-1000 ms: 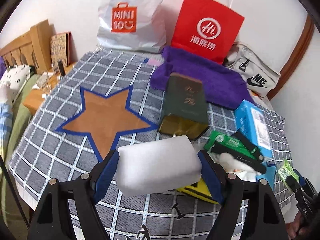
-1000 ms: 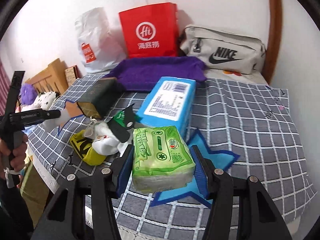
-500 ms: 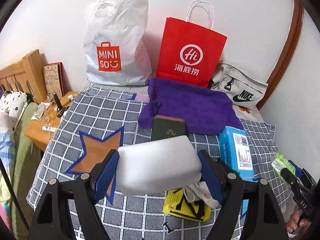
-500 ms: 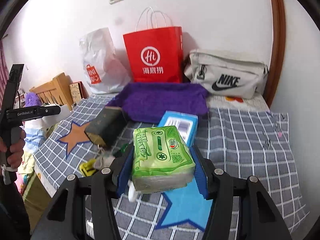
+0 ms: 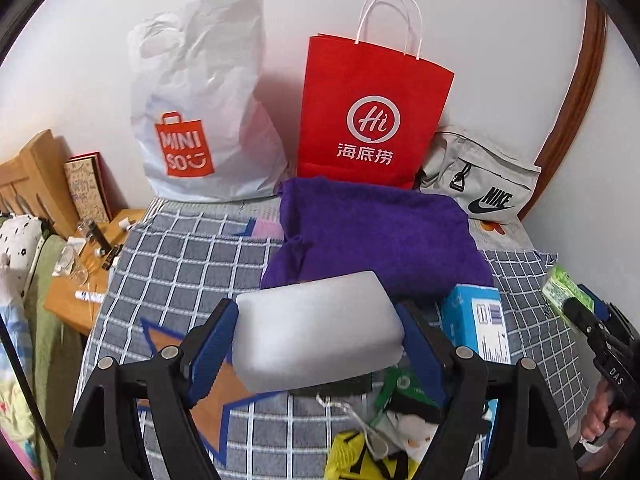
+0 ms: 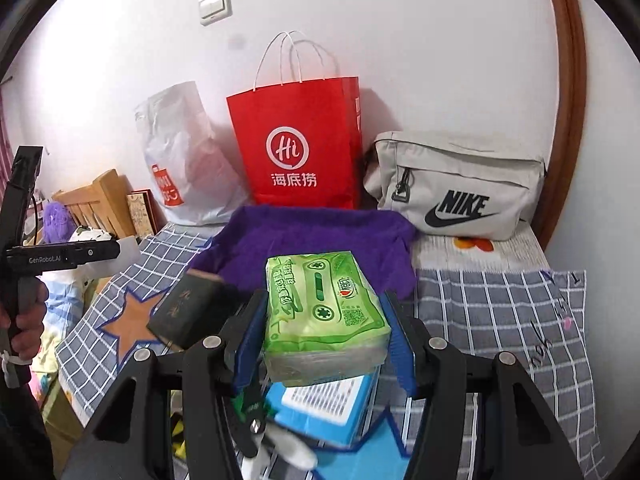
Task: Organize soft objects
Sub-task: 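Carry both items onto the purple towel and open both tools to release them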
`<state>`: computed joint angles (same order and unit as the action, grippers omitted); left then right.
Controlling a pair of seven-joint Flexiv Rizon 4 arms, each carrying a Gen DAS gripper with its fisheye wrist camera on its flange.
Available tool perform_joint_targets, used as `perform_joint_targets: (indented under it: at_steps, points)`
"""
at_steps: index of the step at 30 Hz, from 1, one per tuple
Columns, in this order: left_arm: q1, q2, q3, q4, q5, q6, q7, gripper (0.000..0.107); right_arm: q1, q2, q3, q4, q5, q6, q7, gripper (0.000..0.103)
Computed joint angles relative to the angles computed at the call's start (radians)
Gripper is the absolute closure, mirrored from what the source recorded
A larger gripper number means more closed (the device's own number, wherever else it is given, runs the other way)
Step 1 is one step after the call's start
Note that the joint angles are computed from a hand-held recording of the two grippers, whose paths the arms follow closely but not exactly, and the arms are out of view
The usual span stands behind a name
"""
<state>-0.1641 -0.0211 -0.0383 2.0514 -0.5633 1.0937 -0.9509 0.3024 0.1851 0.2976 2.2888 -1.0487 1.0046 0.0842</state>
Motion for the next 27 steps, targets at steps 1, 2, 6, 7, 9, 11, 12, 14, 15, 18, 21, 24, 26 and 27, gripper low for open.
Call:
perform_joint_targets:
  at_steps: [1, 2, 6, 7, 9, 11, 12, 14, 15, 18, 21, 24, 26, 27]
  points:
    - [0.001, -0.017, -0.004, -0.016, 0.005, -0.003, -0.005, 0.026, -0.004, -0.014, -0.008, -0.007, -0.005, 0.009, -0.007, 0.048]
    - [0.003, -0.038, -0.009, -0.036, 0.014, -0.010, -0.013, 0.026, -0.008, -0.027, -0.017, -0.014, -0.011, 0.018, -0.014, 0.048]
    - [0.012, -0.107, -0.024, -0.101, 0.050, -0.029, -0.041, 0.026, -0.024, -0.087, -0.056, -0.045, -0.036, 0.063, -0.041, 0.048]
    - [0.013, -0.129, -0.029, -0.122, 0.063, -0.035, -0.053, 0.026, -0.029, -0.105, -0.068, -0.054, -0.046, 0.080, -0.044, 0.048]
    - [0.016, -0.166, -0.036, -0.160, 0.085, -0.048, -0.071, 0.026, -0.037, -0.136, -0.089, -0.069, -0.056, 0.111, -0.053, 0.048]
    - [0.018, -0.206, -0.044, -0.203, 0.108, -0.064, -0.091, 0.026, -0.045, -0.174, -0.112, -0.089, -0.057, 0.141, -0.065, 0.048]
    - [0.017, -0.226, -0.047, -0.226, 0.121, -0.071, -0.102, 0.026, -0.048, -0.187, -0.121, -0.095, -0.057, 0.153, -0.071, 0.048]
    - [0.016, -0.266, -0.053, -0.269, 0.147, -0.079, -0.119, 0.026, -0.052, -0.220, -0.140, -0.114, -0.054, 0.174, -0.090, 0.048]
    - [0.014, -0.286, -0.054, -0.292, 0.162, -0.084, -0.131, 0.026, -0.053, -0.235, -0.149, -0.123, -0.050, 0.181, -0.103, 0.048]
    - [0.009, -0.349, -0.059, -0.364, 0.197, -0.110, -0.164, 0.026, -0.052, -0.280, -0.171, -0.149, -0.024, 0.181, -0.158, 0.048]
    - [0.001, -0.413, -0.064, -0.440, 0.230, -0.142, -0.187, 0.026, -0.051, -0.329, -0.193, -0.172, 0.011, 0.193, -0.216, 0.048]
    - [-0.013, -0.472, -0.059, -0.511, 0.271, -0.158, -0.213, 0.026, -0.049, -0.370, -0.215, -0.188, 0.049, 0.209, -0.269, 0.048]
    - [-0.022, -0.512, -0.057, -0.562, 0.292, -0.178, -0.230, 0.026, -0.048, -0.393, -0.227, -0.199, 0.078, 0.215, -0.305, 0.048]
    - [-0.025, -0.532, -0.057, -0.587, 0.300, -0.187, -0.237, 0.026, -0.046, -0.402, -0.231, -0.202, 0.096, 0.218, -0.322, 0.048]
